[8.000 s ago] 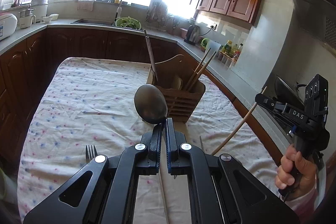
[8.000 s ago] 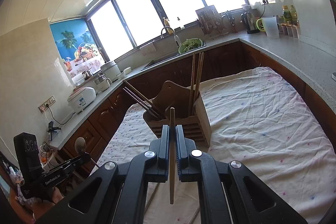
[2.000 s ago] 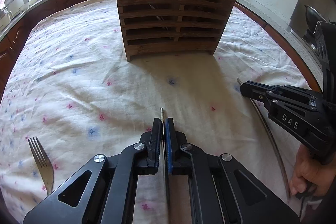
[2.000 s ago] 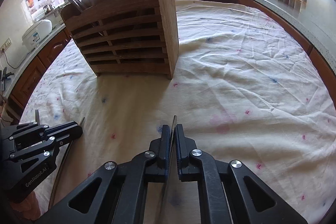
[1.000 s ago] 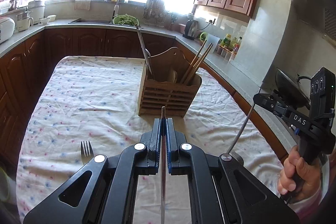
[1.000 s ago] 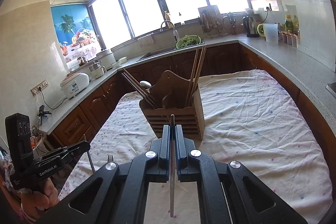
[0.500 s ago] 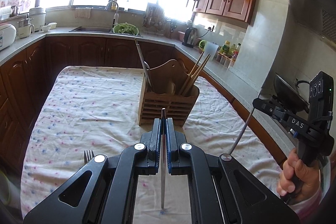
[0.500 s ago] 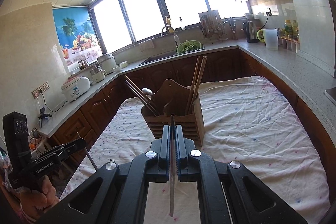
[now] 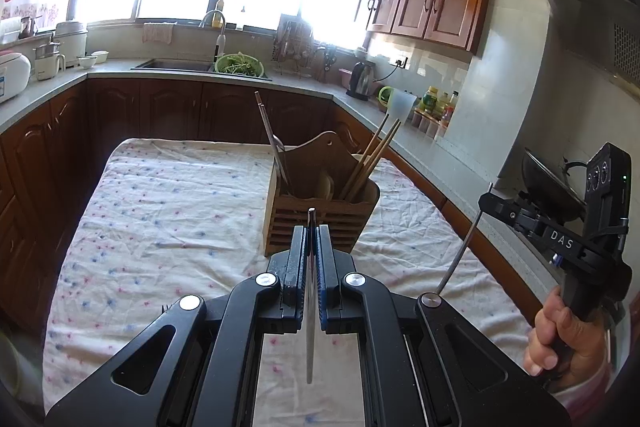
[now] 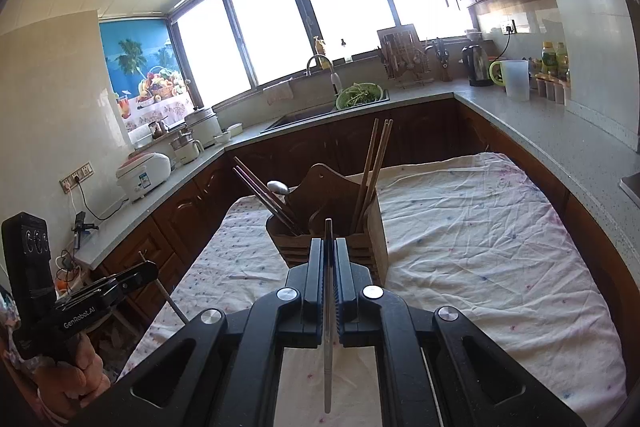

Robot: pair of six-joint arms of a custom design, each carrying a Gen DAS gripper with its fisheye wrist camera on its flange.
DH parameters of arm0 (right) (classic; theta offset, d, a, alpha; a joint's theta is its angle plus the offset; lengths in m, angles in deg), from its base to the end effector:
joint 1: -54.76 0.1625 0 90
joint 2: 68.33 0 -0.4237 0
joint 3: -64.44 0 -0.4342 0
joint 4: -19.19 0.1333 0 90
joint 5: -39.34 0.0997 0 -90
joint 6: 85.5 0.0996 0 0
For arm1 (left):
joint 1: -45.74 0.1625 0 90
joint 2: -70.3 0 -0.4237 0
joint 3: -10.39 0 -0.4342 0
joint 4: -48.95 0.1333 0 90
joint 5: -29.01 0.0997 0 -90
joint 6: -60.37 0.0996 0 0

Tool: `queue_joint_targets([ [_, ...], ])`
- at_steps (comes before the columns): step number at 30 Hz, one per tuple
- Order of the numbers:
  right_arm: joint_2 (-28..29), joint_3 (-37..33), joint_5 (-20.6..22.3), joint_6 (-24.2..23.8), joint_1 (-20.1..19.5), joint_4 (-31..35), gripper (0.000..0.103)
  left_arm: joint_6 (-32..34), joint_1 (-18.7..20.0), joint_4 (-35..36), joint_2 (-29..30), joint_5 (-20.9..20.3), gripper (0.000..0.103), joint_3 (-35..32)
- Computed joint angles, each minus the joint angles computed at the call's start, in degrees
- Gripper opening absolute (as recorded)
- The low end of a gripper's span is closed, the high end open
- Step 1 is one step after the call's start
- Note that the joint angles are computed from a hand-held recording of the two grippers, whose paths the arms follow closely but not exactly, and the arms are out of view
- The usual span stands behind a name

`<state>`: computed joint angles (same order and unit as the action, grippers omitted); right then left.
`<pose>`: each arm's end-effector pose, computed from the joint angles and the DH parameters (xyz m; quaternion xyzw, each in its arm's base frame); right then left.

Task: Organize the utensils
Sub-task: 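Lift the steel chopstick in the left tool over the holder while the right tool carries its own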

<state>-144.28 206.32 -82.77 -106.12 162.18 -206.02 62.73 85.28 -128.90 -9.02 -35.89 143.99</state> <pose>0.1947 -0.3520 0.2405 0.1091 -0.7987 0.5397 0.2427 -0.2468 -0.4314 0.2063 0.3595 0.8649 -0.3422 0.0751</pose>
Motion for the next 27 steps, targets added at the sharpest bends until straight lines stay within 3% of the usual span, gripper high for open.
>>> queue_joint_targets([
  [12, 0.2, -5.74, 1.49, -3.61, -0.37, -0.8, 0.004, 3.22, 0.0, -4.43, 4.35, -0.95, 0.004, -6.73],
  [27, 4.67, -20.21, 4.53, -9.03, -2.07, 0.1, 0.004, 10.79, 2.36, -12.02, 19.18, -0.91, 0.004, -24.13],
])
